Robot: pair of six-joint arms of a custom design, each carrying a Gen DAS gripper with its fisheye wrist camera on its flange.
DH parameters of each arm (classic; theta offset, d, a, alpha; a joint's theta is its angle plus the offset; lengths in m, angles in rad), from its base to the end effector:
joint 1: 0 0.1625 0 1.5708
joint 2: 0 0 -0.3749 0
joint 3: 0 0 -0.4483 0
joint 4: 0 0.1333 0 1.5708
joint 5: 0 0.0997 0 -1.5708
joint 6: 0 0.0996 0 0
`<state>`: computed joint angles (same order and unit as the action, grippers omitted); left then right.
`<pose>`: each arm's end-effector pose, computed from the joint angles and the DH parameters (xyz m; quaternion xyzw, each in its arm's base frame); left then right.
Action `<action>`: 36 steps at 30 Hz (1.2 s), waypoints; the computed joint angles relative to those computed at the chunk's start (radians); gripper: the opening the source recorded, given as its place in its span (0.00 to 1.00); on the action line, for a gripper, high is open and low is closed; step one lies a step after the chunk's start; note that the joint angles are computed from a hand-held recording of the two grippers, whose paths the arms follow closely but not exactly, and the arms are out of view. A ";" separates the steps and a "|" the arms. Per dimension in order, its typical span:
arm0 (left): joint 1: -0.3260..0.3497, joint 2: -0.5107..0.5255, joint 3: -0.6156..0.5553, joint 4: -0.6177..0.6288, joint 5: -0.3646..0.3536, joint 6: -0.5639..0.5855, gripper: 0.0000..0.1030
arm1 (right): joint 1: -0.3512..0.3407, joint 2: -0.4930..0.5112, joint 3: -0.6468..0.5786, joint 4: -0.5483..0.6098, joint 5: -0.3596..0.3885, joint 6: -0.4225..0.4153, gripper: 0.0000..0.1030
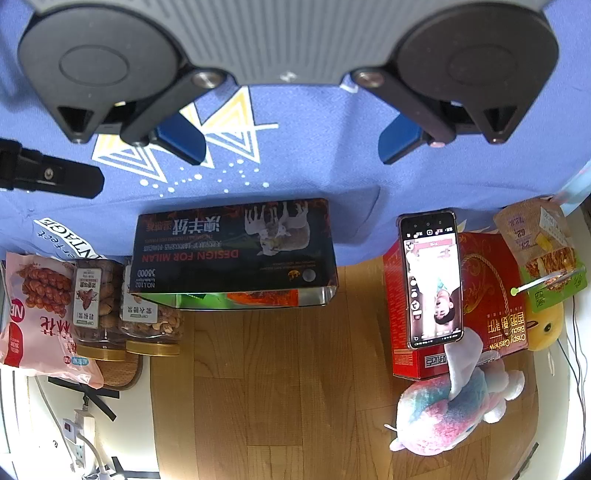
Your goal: Organize snacks
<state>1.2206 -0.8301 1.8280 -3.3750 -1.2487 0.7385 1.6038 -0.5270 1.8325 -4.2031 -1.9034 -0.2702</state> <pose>-0.0624 -0.6513 0.0690 0.4164 0.8093 -0.3515 0.2194 0.1191 -0.5534 -0.0076 0.0166 -0.7835 0.5876 0.2014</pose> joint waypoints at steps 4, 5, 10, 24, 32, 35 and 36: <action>-0.001 0.000 0.000 0.002 0.005 -0.002 1.00 | 0.001 0.001 -0.002 0.001 0.000 0.000 0.50; -0.002 0.001 -0.001 0.005 0.007 -0.005 1.00 | 0.001 0.002 -0.005 0.003 -0.001 0.000 0.50; 0.004 0.000 -0.003 -0.002 -0.003 -0.013 1.00 | 0.001 0.003 -0.004 0.000 -0.002 -0.002 0.50; -0.012 -0.009 0.014 -0.045 0.037 -0.006 1.00 | 0.003 0.012 -0.008 -0.021 -0.001 -0.032 0.50; -0.030 -0.025 0.025 -0.008 0.120 -0.030 1.00 | 0.004 0.016 -0.011 -0.033 -0.006 -0.033 0.58; -0.032 -0.041 0.033 0.022 0.125 -0.047 1.00 | 0.004 0.017 -0.013 -0.033 -0.007 -0.034 0.58; -0.034 -0.046 0.035 0.032 0.130 -0.053 1.00 | 0.005 0.018 -0.013 -0.036 -0.008 -0.034 0.58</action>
<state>1.1870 -0.8762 1.8627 -3.3432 -1.1192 0.6857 1.6086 -0.5088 1.8196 -4.2389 -1.9112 -0.3039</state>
